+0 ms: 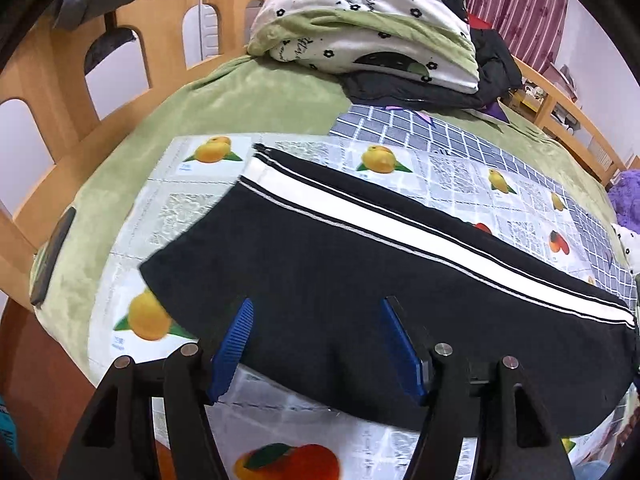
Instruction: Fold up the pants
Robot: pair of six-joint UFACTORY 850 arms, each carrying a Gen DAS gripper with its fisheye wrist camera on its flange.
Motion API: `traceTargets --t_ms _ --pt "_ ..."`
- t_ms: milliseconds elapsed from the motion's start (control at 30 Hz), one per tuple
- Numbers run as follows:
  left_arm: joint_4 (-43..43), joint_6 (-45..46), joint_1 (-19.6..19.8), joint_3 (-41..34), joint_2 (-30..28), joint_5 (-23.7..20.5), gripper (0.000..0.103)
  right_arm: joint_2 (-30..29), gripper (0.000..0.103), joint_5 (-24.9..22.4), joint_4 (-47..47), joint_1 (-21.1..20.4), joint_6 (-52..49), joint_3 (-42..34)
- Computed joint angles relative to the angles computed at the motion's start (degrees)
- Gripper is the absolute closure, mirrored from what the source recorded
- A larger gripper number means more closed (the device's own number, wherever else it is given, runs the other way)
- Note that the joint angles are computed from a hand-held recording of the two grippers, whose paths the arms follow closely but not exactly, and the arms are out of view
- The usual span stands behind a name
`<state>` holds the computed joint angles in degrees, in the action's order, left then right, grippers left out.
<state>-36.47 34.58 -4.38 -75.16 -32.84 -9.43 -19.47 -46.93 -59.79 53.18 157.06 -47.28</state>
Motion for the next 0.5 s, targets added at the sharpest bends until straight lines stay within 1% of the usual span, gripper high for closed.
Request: traceTargets --t_ms 67,133,167,200,233,267,300,333,367,433,467,500 --pt "5.63 -4.69 0.43 -0.67 -0.59 1.09 0.039 0.09 0.055 -4.30 3.57 1.77 -3.13 -2.18" --pt "10.77 -9.18 0.81 -2.44 -1.85 0.73 0.039 -0.79 0.055 -7.99 6.56 2.40 -7.96 -5.59" --pt "10.29 -8.41 1.18 -4.10 -3.04 0.15 0.039 -1.22 0.055 -9.45 6.45 2.55 -9.54 -7.27" --pt "7.50 -5.25 1.52 -5.15 -3.75 -0.29 0.039 -1.99 0.054 -10.21 4.96 1.85 -11.14 -9.53" --pt "6.56 -3.72 1.71 -7.05 -5.08 -0.58 0.039 -2.50 0.054 -10.22 3.82 1.53 -11.80 -10.82" --pt "7.84 -4.59 1.75 -8.48 -6.06 -0.58 0.039 -2.91 0.054 -9.96 2.78 1.48 -11.96 -11.60" --pt "11.34 -7.86 1.77 -10.67 -7.60 -0.58 0.039 -3.99 0.054 -9.25 1.32 0.66 -13.13 -13.60" --pt "13.11 -9.79 1.82 -12.25 -8.65 -1.04 0.039 -5.18 0.054 -8.64 0.47 -0.02 -14.37 -15.43" --pt "14.18 -11.31 1.94 -15.05 -10.46 -2.47 0.039 -6.90 0.054 -7.99 -0.07 -0.85 -16.02 -17.75" --pt "13.76 -10.97 2.11 -20.20 -13.76 -5.54 0.039 -10.97 0.054 -6.19 -0.72 -2.64 -19.78 -23.10" --pt "16.43 -13.30 2.03 -23.23 -15.75 -6.75 0.039 -12.77 0.054 -4.90 -1.25 -3.45 -21.35 -25.46" --pt "21.19 -17.44 1.81 -26.33 -17.83 -7.56 0.039 -14.97 0.054 -3.26 -1.87 -4.32 -23.28 -28.35"
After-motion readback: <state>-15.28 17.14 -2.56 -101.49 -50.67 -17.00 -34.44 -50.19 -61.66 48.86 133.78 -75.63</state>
